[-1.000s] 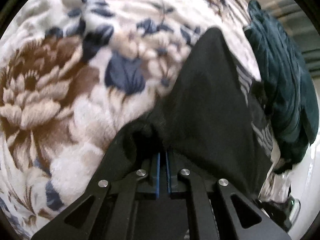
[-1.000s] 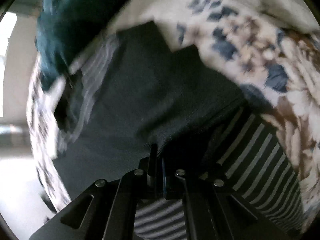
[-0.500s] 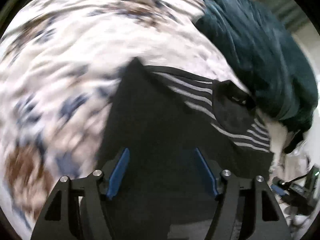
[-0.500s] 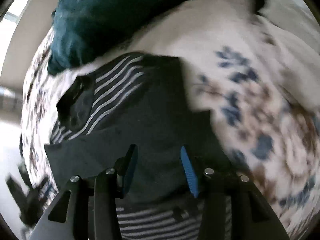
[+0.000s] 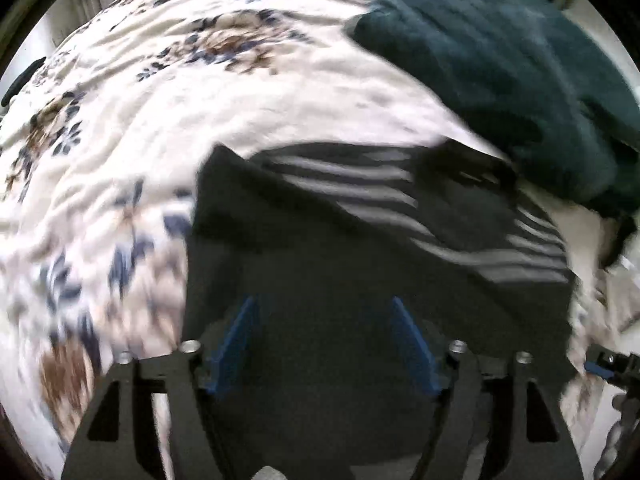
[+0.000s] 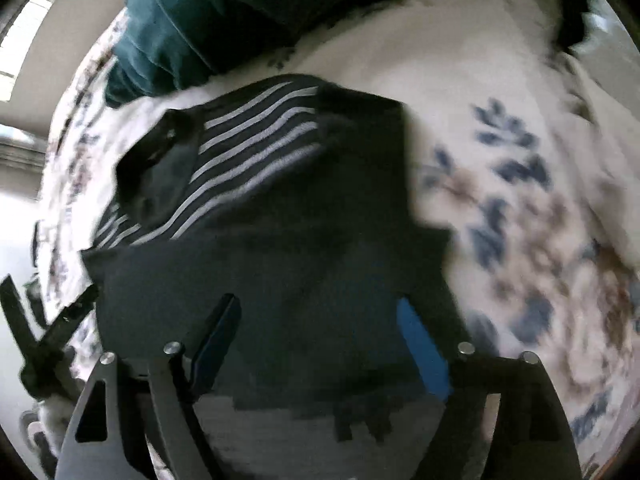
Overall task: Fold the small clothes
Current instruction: 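Grasp the striped sleeve cuff with the left gripper while the right gripper grasps the hem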
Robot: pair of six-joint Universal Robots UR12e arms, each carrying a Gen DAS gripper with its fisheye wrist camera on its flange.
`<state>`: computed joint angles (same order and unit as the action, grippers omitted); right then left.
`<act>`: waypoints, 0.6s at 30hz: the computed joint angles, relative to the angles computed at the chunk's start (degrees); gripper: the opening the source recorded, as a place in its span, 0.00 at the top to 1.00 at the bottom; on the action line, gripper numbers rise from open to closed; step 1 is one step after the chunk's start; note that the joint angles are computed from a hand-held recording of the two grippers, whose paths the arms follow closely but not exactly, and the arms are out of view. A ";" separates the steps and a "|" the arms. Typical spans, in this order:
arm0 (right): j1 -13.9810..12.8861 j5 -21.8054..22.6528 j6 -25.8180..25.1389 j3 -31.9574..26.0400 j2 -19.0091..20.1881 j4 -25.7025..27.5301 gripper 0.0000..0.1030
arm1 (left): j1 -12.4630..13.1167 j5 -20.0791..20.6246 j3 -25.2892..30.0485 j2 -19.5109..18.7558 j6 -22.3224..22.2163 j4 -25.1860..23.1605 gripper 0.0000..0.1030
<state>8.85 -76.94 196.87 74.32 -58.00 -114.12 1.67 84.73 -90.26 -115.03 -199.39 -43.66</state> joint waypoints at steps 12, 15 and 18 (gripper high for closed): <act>-11.88 4.66 -16.51 13.53 -16.22 11.71 0.19 | -17.52 -7.45 -4.07 6.38 -8.42 -9.56 0.11; -14.65 5.04 -20.90 13.42 -16.27 14.46 0.18 | -22.06 -8.37 -1.87 3.63 -10.93 -12.56 0.11; -15.72 5.19 -25.62 12.57 -14.78 15.09 0.18 | -25.06 -8.83 0.13 0.58 -12.20 -14.59 0.11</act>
